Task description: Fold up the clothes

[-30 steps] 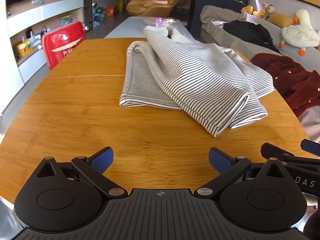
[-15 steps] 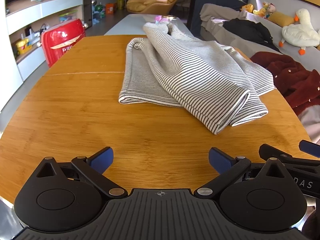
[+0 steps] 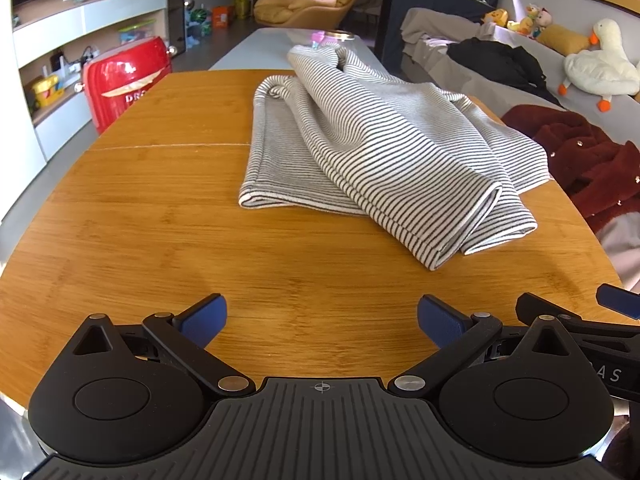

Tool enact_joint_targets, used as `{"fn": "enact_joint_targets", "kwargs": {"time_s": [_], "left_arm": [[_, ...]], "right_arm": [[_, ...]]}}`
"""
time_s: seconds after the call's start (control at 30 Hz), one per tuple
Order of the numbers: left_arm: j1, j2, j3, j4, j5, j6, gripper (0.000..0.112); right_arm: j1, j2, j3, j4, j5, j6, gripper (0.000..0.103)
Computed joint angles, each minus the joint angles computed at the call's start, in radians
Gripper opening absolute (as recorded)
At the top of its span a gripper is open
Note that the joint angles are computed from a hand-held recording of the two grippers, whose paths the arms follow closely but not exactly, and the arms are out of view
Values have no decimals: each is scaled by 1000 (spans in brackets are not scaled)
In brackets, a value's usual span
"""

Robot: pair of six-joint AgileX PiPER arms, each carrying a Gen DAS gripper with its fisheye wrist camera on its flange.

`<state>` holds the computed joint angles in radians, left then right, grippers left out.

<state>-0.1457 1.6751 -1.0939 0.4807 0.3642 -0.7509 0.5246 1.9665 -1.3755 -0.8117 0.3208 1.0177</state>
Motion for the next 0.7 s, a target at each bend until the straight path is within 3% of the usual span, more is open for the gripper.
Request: {"fn": "enact_joint_targets", "kwargs": {"time_s": [0.4, 0.6, 0.7], "left_arm": [[22, 13, -17, -54, -11, 57, 103], [56, 47, -76, -177, -14, 208, 103], [72, 76, -130, -222, -16, 283, 103]], "right_arm": [[4, 13, -26, 18, 18, -38, 103], [-4, 35, -84, 43, 33, -98, 103], [-30, 50, -131, 148, 15, -206, 103]]}}
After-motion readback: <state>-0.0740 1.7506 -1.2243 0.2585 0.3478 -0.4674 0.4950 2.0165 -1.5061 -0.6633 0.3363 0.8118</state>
